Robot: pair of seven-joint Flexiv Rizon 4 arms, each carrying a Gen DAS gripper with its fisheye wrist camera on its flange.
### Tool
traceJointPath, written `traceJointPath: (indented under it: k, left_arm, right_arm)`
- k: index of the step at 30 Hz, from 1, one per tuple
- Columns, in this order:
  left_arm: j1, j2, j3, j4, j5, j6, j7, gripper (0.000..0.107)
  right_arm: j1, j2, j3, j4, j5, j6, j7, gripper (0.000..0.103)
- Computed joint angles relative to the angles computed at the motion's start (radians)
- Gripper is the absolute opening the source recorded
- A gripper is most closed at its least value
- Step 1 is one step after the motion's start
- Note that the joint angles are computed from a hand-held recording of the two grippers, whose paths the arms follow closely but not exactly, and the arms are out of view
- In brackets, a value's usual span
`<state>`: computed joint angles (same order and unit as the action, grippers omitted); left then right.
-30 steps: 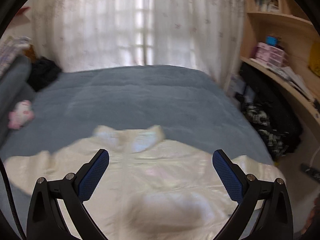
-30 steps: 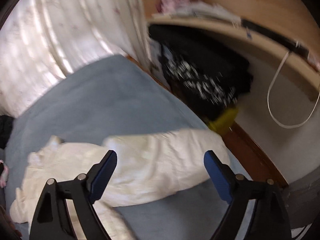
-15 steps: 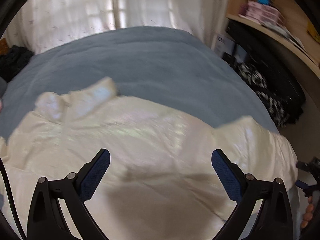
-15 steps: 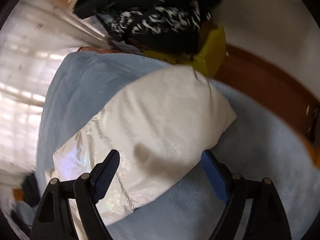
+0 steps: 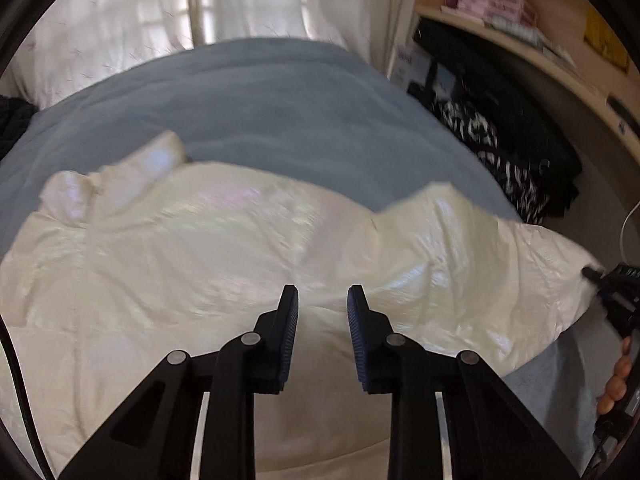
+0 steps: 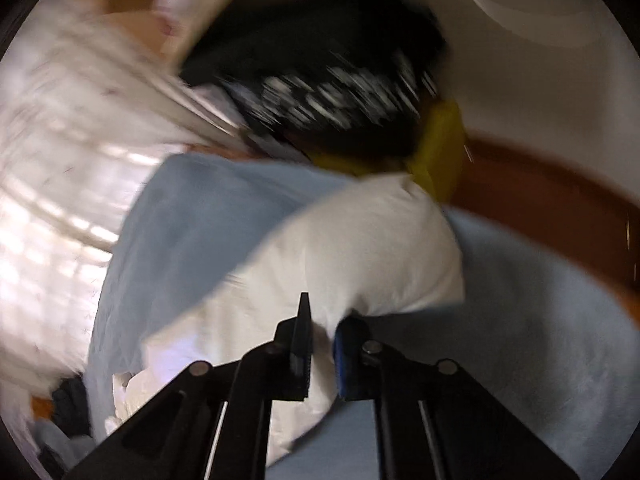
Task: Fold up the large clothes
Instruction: 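Grasp the white jacket's sleeve cuff with the right tool and lift it, then fold the held sleeve across the jacket body with the right tool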
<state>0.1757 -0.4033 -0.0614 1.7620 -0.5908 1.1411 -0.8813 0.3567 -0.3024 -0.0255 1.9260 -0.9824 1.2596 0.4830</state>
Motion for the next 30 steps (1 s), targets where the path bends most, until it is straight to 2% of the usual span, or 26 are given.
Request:
traceJointPath:
  k: [4,6,7,8,10,12,14,15,17,18,19,21,24,30]
  left_arm:
    - [0.077,0.047,-0.011,0.01,-0.112,-0.035,0.099,0.025]
    - [0.104,0.062,0.003,0.012,-0.162,-0.041,0.129,0.037]
    - [0.118,0.068,0.01,0.013,-0.192,-0.037,0.144,0.051]
    - [0.131,0.074,0.013,0.019,-0.228,-0.025,0.166,0.061]
    - [0.159,0.082,0.022,0.028,-0.302,0.004,0.212,0.066]
    - [0.18,0.071,0.059,0.005,-0.286,-0.038,0.184,0.067]
    - [0.212,0.055,0.085,-0.018,-0.275,-0.093,0.15,0.067]
    - [0.226,0.048,0.092,-0.025,-0.276,-0.111,0.138,0.067]
    - [0.254,0.032,0.106,-0.038,-0.266,-0.139,0.118,0.067]
    - [0.269,0.023,0.113,-0.045,-0.255,-0.161,0.109,0.067]
    - [0.285,0.014,0.12,-0.053,-0.244,-0.192,0.098,0.067]
    - [0.314,0.004,0.12,-0.056,-0.244,-0.241,0.095,0.067]
    - [0.352,-0.01,0.115,-0.061,-0.258,-0.327,0.114,0.067]
    - [0.383,-0.04,0.111,-0.075,-0.278,-0.486,0.111,0.068]
  right_arm:
    - [0.073,-0.004,0.013,-0.173,-0.152,-0.076,-0.119,0.008]
    - [0.105,-0.03,0.034,-0.259,-0.168,-0.088,-0.214,0.008]
    - [0.132,-0.054,0.05,-0.321,-0.158,-0.1,-0.294,0.008]
    - [0.165,-0.085,0.066,-0.387,-0.14,-0.12,-0.387,0.008]
    - [0.228,-0.143,0.081,-0.491,-0.094,-0.169,-0.547,0.009]
    - [0.3,-0.225,0.1,-0.613,-0.045,-0.248,-0.732,0.011]
    - [0.361,-0.287,0.096,-0.692,-0.02,-0.318,-0.849,0.011]
    - [0.401,-0.339,0.101,-0.753,0.004,-0.38,-0.937,0.013]
    - [0.45,-0.409,0.108,-0.823,0.06,-0.466,-1.054,0.024]
    - [0.471,-0.442,0.113,-0.854,0.091,-0.506,-1.104,0.04]
    - [0.48,-0.464,0.112,-0.871,0.116,-0.522,-1.137,0.051]
    - [0.514,-0.486,0.11,-0.857,0.149,-0.543,-1.171,0.055]
    - [0.533,-0.507,0.135,-0.842,0.244,-0.575,-1.247,0.055]
    - [0.547,-0.42,0.106,-0.674,0.341,-0.483,-1.187,0.055]
